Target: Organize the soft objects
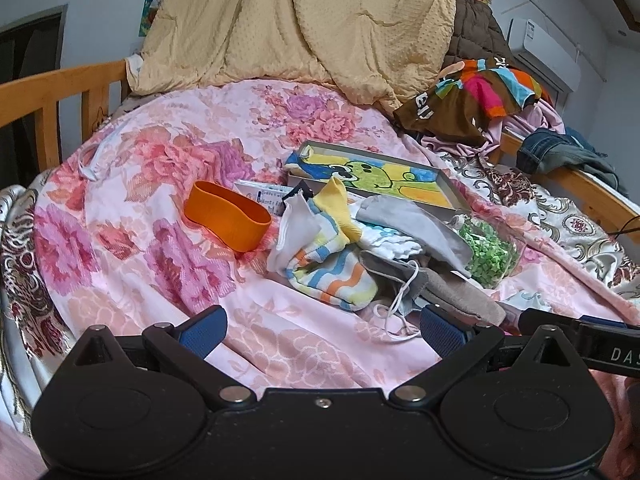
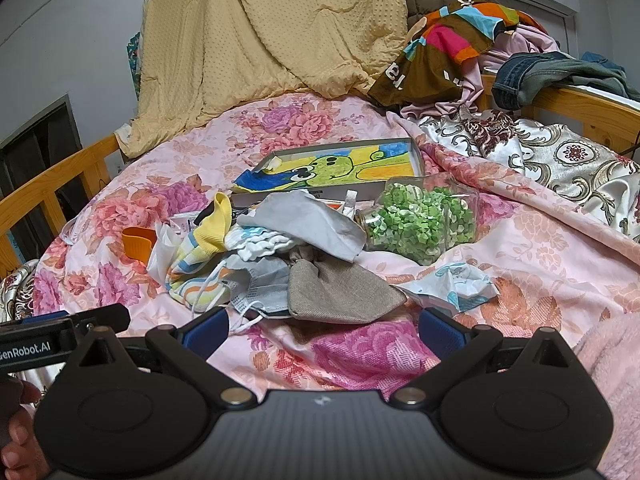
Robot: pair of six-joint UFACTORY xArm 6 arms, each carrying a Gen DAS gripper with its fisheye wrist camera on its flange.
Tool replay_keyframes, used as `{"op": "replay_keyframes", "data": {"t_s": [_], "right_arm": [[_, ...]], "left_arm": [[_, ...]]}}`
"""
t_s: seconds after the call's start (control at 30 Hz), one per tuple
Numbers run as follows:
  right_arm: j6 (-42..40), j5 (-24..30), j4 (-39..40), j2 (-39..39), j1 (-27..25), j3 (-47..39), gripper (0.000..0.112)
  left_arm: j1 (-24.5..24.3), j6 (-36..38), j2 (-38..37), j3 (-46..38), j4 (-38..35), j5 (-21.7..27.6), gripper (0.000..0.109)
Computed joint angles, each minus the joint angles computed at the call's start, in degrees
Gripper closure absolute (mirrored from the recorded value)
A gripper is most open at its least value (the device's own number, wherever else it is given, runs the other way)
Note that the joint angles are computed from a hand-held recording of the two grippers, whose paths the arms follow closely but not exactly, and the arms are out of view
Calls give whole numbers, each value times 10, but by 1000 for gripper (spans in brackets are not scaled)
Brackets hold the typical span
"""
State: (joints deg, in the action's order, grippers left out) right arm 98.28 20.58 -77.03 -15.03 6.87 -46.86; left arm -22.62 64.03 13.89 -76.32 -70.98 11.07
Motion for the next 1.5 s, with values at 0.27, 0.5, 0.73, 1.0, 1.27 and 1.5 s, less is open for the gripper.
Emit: {"op": "replay_keyframes", "data": {"t_s": [0.27,0.5,0.73,1.0,1.27,1.5], "right_arm": [[14,5,-16,-5,9,-2,9],[-59,-37,70,-11,-9,5,9],[-194,-5,173,10,-9,-24,9],[-276,27,250,27,-51,-50,9],[-362,35,344,66,-109,-77,9],[-404,15,448,127,-133,-109,10]], "left_arm": [[1,-15,1,-2,11,4,6],[11,-44,1,-9,21,34,6],[33,-139,28,-65,116,102,6],[25,-141,106,-180,180,168,6],[-7,-14,166,-240,125,165,6],[-15,151,170,-231,23,236,6]]}}
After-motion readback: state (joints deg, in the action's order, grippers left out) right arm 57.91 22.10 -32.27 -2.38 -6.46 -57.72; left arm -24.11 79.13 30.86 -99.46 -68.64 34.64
